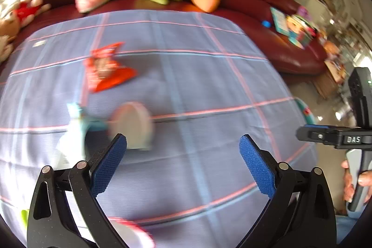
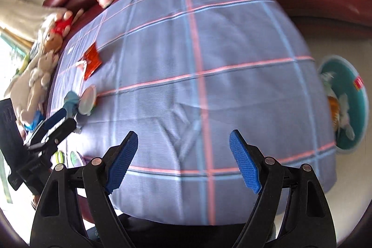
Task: Collect trash
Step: 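Grasp the white-blue snack packet with the left gripper and lift it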
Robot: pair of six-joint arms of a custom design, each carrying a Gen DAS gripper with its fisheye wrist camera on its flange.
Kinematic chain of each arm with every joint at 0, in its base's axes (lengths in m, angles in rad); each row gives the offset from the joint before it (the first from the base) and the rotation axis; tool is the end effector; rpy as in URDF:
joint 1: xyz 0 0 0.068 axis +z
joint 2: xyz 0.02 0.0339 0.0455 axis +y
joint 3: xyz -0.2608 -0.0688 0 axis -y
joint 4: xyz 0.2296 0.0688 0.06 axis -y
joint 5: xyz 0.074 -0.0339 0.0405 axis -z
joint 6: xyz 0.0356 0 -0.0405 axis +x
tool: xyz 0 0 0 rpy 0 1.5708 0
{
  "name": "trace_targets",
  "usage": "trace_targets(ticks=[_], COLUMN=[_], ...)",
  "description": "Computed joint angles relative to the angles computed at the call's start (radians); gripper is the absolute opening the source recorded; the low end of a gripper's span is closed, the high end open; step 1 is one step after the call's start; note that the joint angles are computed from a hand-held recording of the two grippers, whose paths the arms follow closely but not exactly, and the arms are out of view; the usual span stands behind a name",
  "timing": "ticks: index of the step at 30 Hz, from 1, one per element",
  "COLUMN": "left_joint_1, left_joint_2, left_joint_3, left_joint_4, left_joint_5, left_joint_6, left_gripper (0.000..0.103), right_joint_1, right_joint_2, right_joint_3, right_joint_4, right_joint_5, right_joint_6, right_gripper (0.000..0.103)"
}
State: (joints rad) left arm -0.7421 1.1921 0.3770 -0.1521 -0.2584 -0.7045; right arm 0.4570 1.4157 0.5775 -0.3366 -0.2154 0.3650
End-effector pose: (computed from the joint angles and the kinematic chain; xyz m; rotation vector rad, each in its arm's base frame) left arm 0.1434 -0.1192 0.1406 -0.0543 2.5119 -0.2728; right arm 0.1939 0.1038 0.1402 -0.1908 2.8150 0.5057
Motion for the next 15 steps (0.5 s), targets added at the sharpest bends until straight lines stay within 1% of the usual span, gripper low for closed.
trace_targets(ticks=[3,6,8,10,14,15], left_joint_1=[0.128,0.306,0.417,0.514,0.597,0.605], left_joint_2=[-0.123,-0.163,-0.128,-0.052,0.084,0.110], left_joint_3=[-0.078,-0.139,-0.167,-0.189,-0.199,-0.197], left_joint_4=[-0.043,-0.034,0.012,0.090,0.213,0.233], left_joint_5=[0.024,0.087,0.143,0.206,0.256,0.257], left_joint_6=[0.066,0.162,0.221,0.281,0.338,0.346], left_gripper=[0.098,0.098,0.098,0.098,0.097,0.094], right_joint_1=[0.124,0.194,0.225,0.250,0.271,0.275], right_joint_2=[0.099,0.190,0.247,0.298,0.376,0.393], right_joint_3=[0.085,0.161,0.208,0.253,0.319,0.333], right_joint_4=[0.007,0.010,0.011,0.008,0.005,0.005], right_joint_5=[0.032,0.042,0.040,0.037,0.025,0.021], right_joint_6=[0.052,0.074,0.086,0.095,0.105,0.108], right_gripper=[0.077,0.077,0.077,0.077,0.077,0.077])
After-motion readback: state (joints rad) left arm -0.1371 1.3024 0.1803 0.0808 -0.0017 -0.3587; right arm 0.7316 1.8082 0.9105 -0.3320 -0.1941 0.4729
